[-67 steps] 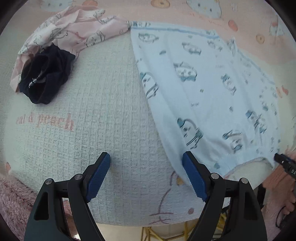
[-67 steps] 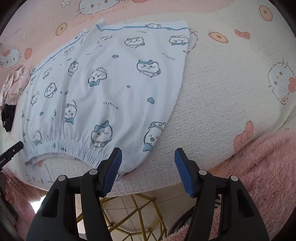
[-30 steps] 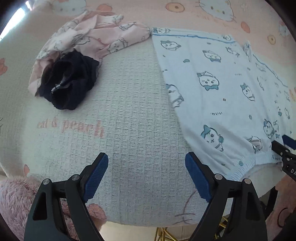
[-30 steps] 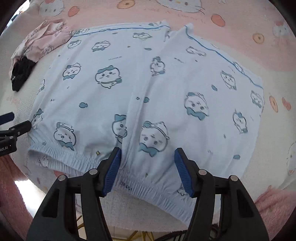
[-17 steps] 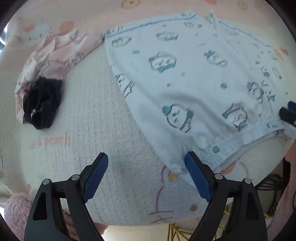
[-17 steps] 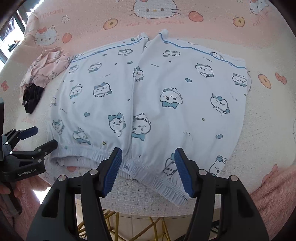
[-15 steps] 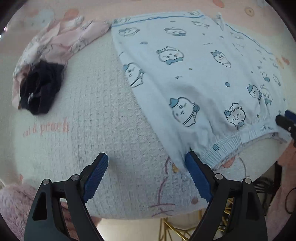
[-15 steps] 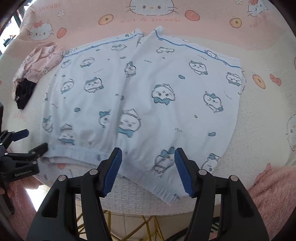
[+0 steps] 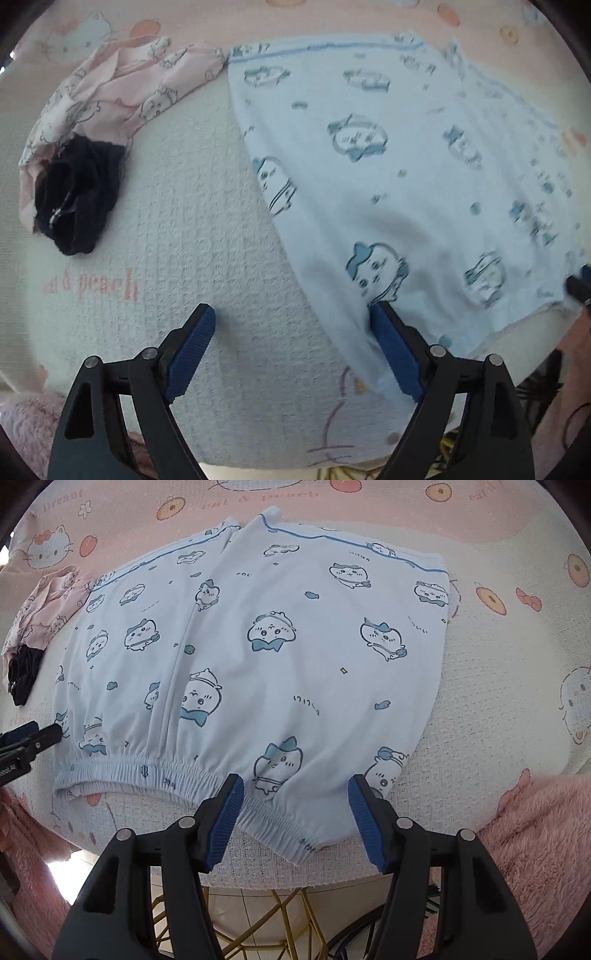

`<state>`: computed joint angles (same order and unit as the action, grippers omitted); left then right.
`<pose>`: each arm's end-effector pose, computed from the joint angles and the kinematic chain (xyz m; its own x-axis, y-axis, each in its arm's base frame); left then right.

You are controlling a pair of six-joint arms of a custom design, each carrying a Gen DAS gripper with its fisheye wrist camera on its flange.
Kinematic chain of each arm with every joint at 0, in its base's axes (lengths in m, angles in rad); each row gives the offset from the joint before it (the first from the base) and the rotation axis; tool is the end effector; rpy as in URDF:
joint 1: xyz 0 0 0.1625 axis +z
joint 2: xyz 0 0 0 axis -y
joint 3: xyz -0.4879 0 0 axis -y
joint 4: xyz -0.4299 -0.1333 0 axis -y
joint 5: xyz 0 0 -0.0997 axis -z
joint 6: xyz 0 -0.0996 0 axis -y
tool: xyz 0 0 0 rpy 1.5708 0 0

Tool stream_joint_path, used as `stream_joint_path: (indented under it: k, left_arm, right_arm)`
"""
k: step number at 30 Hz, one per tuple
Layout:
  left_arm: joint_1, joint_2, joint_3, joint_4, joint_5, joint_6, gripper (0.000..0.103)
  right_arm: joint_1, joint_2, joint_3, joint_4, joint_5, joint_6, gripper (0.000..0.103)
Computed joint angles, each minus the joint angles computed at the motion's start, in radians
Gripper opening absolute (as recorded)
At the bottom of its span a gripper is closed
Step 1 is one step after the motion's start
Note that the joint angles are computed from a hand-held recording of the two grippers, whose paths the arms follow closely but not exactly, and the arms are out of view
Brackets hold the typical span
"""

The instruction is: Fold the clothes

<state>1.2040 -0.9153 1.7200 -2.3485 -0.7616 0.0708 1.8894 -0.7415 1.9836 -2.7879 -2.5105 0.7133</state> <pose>-0.0569 -0.7208 0.1681 -0.6102 0.3311 -0.7197 0.4027 0.9120 0.0781 0.2372 -0.5502 0.0239 -0.6238 0.4670 0.6267 0.1257 0.8514 -0.5092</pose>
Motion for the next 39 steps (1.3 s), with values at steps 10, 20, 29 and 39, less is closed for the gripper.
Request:
stream_joint_path:
  k: [10,20,29,39]
  left_arm:
    - [-0.008,-0.071,0.052,-0.095,-0.042,-0.027,0.096]
    - [-0.003,-0.085,0.075,0.062,-0.101,-0.065,0.096]
    - [-0.033,-0.047,0.07,0.036,0.063,-0.039,0.096]
    - [-0.064,-0.014,-0.004,-0.101,-0.036,0.044,0.096]
  right_arm:
    - [-0.014,-0.08,0.065,0.046,-0.031,0.106,0.06]
    - [-0.029,-0.126,0.083,0.291,0.01,0.315,0.064]
    - [-0.003,-0.097,0.066,0.261,-0.018,0.239,0.063]
    - [-0.025,-0.211,0.129,0.064,-0.001,0.233,0.062]
